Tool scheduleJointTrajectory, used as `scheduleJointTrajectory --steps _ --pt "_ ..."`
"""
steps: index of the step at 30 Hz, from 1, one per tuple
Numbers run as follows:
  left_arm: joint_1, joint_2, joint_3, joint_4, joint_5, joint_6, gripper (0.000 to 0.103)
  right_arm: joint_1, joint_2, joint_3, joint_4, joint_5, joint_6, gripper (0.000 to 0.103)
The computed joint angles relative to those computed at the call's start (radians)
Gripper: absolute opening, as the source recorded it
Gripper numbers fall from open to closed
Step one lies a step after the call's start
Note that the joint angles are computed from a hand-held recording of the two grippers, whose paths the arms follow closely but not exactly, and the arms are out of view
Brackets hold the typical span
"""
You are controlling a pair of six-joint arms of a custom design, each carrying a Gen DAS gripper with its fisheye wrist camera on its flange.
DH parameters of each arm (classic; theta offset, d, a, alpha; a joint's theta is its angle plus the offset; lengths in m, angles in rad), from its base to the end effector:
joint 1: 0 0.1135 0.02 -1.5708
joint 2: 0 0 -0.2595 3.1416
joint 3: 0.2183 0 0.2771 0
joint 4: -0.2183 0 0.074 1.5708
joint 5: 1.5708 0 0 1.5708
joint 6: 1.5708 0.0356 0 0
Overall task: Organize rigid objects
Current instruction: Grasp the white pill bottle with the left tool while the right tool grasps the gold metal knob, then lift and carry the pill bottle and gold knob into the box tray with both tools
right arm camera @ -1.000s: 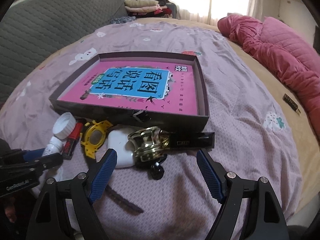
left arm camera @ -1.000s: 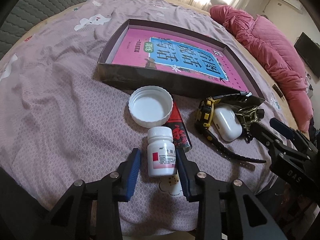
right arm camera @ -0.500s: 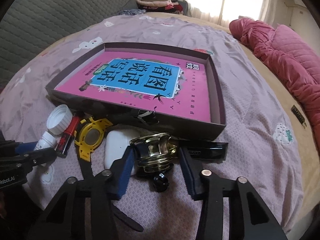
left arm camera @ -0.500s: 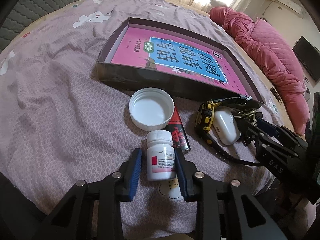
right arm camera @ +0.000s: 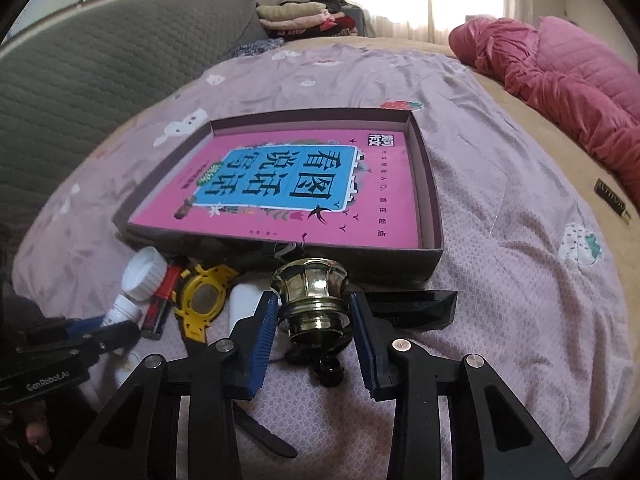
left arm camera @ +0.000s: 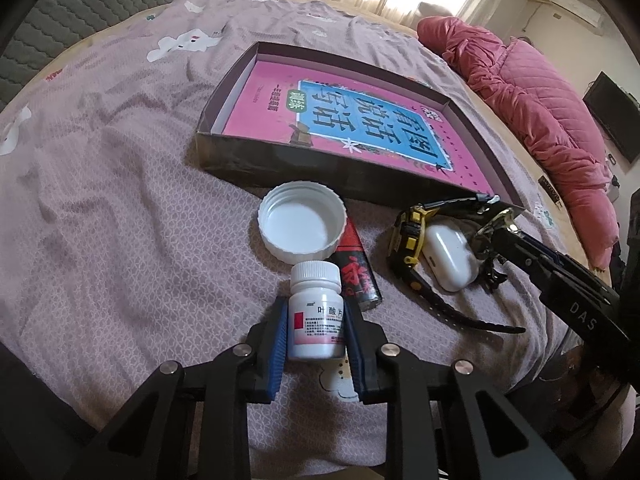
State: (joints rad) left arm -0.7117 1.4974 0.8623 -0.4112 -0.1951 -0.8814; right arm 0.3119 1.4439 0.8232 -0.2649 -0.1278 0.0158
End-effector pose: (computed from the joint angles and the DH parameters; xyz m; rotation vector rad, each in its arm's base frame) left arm 0.2384 -0.1965 0.1658 -0.2906 2.6050 -0.3236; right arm 0.2949 0.0998 0.1778 -0.4200 2.4341 0.2995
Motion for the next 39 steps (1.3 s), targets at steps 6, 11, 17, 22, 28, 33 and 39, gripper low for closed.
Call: scheduleJointTrajectory --steps 6,11,17,22,28,33,39 --pt "-0.030 -0.044 -0.001 -0.009 -0.043 0.007 0.027 -0.004 -0.049 -0.027 0.002 -0.010 0.003 0.038" --pt "-0.042 -0.046 0.010 -0.020 -0.064 0.011 0.027 -0.006 -0.027 -0.018 -0.015 -0.004 -0.005 0.038" --pt "-0.048 -0.057 0.010 -0.021 -0.082 0.014 0.027 -0.015 -0.024 -0.018 -0.014 -0.023 0.005 0.038" --pt "-0.056 -0.066 0.011 -0.014 -0.102 0.030 0.027 0.000 0.006 -0.005 -0.023 -0.009 -0.001 0.038" --pt "-0.053 -0.073 0.011 -0.005 -0.117 0.046 0.027 0.000 0.015 -0.003 -0.018 -0.008 0.007 0.038" --pt "-0.038 -0.078 0.014 0.006 -0.136 0.070 0.027 -0.022 -0.026 -0.014 -0.006 -0.046 0.026 0.038" --pt "-0.003 -0.093 0.015 0.027 -0.165 0.116 0.027 -0.045 -0.090 -0.027 0.027 -0.063 0.042 0.038"
